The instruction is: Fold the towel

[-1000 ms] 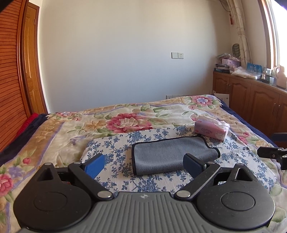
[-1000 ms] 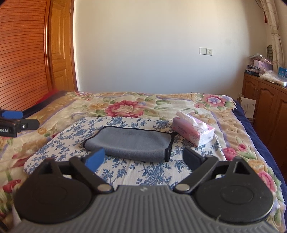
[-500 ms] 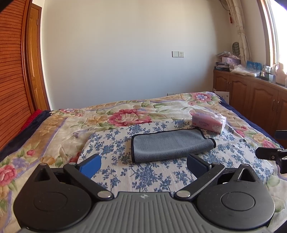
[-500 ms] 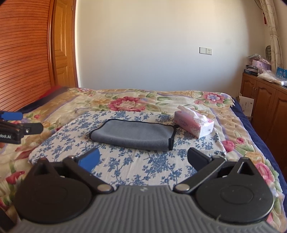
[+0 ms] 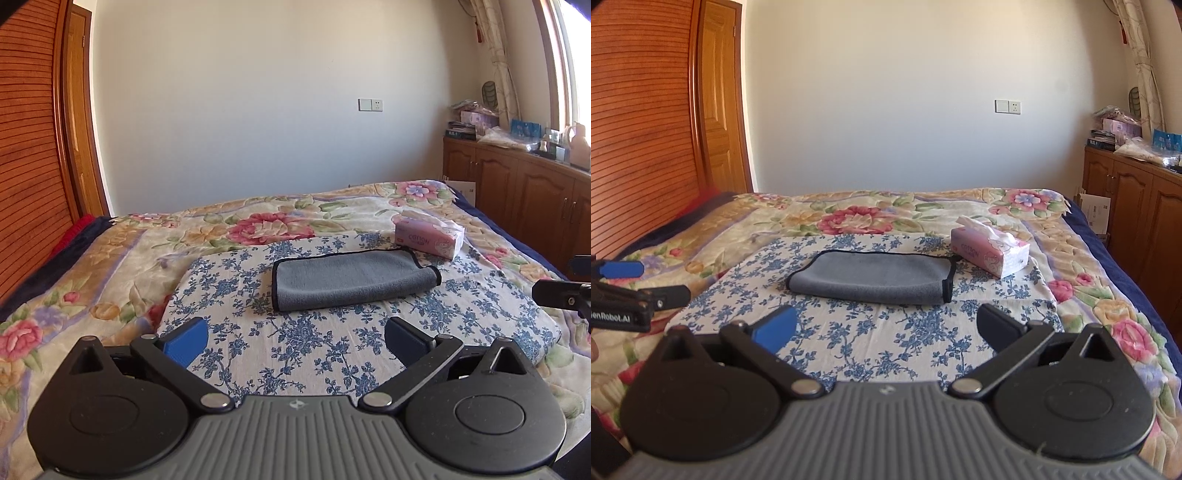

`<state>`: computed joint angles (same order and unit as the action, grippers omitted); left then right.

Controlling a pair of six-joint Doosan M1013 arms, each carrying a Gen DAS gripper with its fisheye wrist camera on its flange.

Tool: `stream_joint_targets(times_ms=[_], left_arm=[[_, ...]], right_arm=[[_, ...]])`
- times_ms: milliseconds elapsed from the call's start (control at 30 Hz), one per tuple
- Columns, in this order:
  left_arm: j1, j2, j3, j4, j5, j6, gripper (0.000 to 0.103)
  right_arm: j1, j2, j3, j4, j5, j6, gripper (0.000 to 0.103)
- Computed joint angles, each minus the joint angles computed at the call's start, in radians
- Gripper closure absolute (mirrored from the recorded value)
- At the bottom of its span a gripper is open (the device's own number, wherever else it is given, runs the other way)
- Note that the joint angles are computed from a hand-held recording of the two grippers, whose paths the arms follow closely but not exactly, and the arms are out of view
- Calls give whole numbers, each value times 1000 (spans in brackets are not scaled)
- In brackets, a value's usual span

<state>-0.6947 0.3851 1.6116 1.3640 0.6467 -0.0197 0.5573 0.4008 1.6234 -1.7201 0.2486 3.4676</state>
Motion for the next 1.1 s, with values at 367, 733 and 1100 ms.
stream_joint_targets(times_ms=[367, 733, 1100], left_arm=[[-20, -16, 50, 81, 17, -101, 0], [-32, -21, 86, 153, 52, -189, 0], [-43, -30, 117, 269, 92, -306, 0]], right_arm=[[11, -14, 30, -67, 31, 80, 0], [23, -7, 46, -179, 97, 176, 0], [28, -11, 67, -303, 155, 313, 0]])
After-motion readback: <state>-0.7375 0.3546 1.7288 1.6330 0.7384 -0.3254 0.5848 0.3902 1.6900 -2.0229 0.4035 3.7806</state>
